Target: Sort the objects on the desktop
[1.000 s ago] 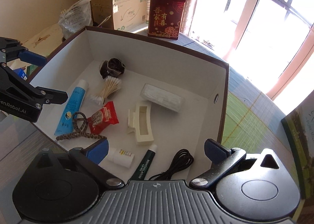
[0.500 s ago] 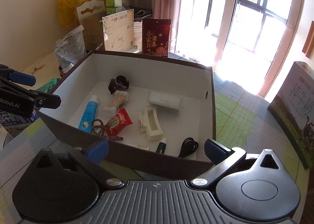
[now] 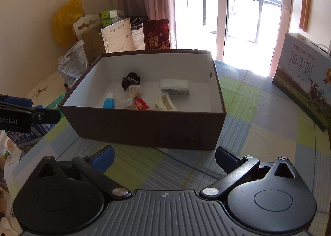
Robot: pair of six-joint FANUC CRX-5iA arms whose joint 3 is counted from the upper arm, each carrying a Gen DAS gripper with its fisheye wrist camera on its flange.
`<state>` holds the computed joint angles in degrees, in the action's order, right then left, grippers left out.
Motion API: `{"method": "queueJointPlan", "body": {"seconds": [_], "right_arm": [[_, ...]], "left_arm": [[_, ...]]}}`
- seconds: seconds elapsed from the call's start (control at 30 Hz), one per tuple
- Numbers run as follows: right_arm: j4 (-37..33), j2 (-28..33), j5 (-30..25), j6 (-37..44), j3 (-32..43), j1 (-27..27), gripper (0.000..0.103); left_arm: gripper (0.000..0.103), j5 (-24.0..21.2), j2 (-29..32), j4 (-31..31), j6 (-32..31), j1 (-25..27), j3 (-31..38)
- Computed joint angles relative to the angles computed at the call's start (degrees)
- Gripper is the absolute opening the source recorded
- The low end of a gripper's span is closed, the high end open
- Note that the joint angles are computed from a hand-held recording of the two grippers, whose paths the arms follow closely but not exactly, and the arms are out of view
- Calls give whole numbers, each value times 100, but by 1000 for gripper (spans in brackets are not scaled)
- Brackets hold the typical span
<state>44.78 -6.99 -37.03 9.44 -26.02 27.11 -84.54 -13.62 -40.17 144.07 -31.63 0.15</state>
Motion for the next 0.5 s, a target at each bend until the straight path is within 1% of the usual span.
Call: {"method": "queueJointPlan", "body": {"seconds": [0.13, 0.3, 0.5], "right_arm": [[239, -254, -40, -474, -231, 169, 101], [473, -450, -258, -908, -418, 449, 101], [501, -646, -541, -1276, -586, 760, 101]], "left_arm": [[92, -100, -54, 66, 215, -261, -97], [92, -345, -51, 48, 496, -557, -169], [92, -601, -25, 17, 717, -870, -207]]}}
